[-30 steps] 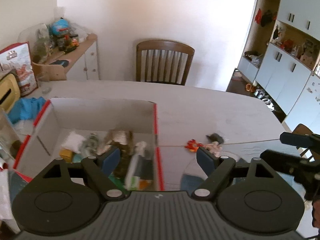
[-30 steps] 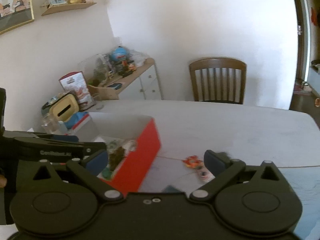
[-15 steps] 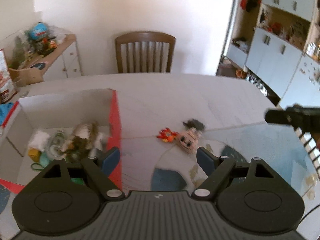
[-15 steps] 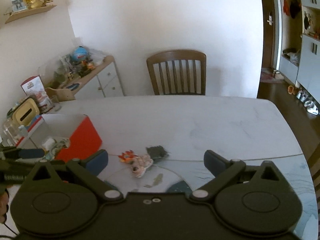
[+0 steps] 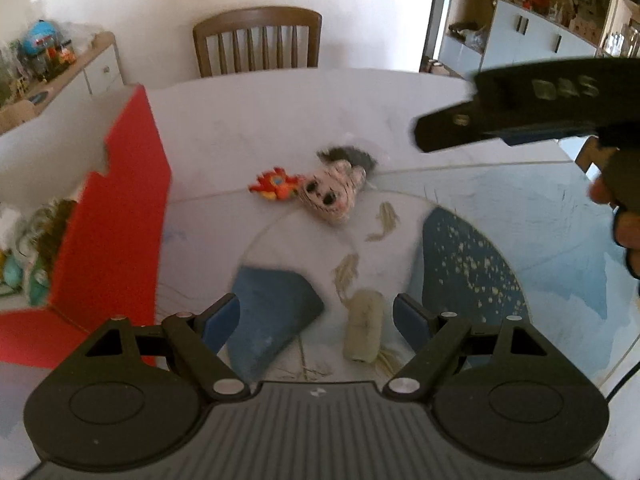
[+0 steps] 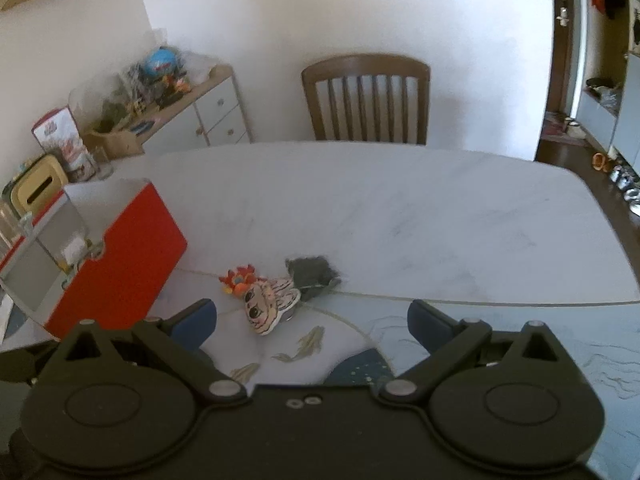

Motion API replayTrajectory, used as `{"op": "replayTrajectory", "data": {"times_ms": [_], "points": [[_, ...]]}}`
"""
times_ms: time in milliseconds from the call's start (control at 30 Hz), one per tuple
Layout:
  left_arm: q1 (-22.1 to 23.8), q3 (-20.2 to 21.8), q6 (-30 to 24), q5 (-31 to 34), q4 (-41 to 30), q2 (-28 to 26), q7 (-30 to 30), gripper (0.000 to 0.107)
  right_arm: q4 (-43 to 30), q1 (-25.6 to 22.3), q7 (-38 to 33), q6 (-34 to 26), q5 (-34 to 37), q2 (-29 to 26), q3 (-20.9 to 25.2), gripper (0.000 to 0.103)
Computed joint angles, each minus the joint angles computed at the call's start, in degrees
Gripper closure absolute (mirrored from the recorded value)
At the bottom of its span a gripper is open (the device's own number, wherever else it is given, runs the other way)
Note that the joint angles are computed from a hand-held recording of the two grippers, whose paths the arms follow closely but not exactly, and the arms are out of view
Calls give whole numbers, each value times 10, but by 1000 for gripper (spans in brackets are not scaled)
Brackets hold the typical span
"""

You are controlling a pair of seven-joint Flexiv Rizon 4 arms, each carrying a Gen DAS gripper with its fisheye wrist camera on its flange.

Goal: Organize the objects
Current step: 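Move both tools back to the plush doll head and cream roll on the table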

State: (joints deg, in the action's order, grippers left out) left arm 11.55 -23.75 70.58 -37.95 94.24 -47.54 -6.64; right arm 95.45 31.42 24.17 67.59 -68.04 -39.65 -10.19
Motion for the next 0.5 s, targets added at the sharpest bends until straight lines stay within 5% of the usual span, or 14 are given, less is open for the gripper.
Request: {"op": "replayTrajectory", "data": {"times_ms": [300, 500], "points": [[0, -6, 7, 3, 3, -16, 8, 23, -71, -7, -80, 49, 80, -78, -5, 5], [2, -13, 11, 13, 1, -25, 17, 23, -128, -18, -177, 46, 171, -125, 18, 17]]}}
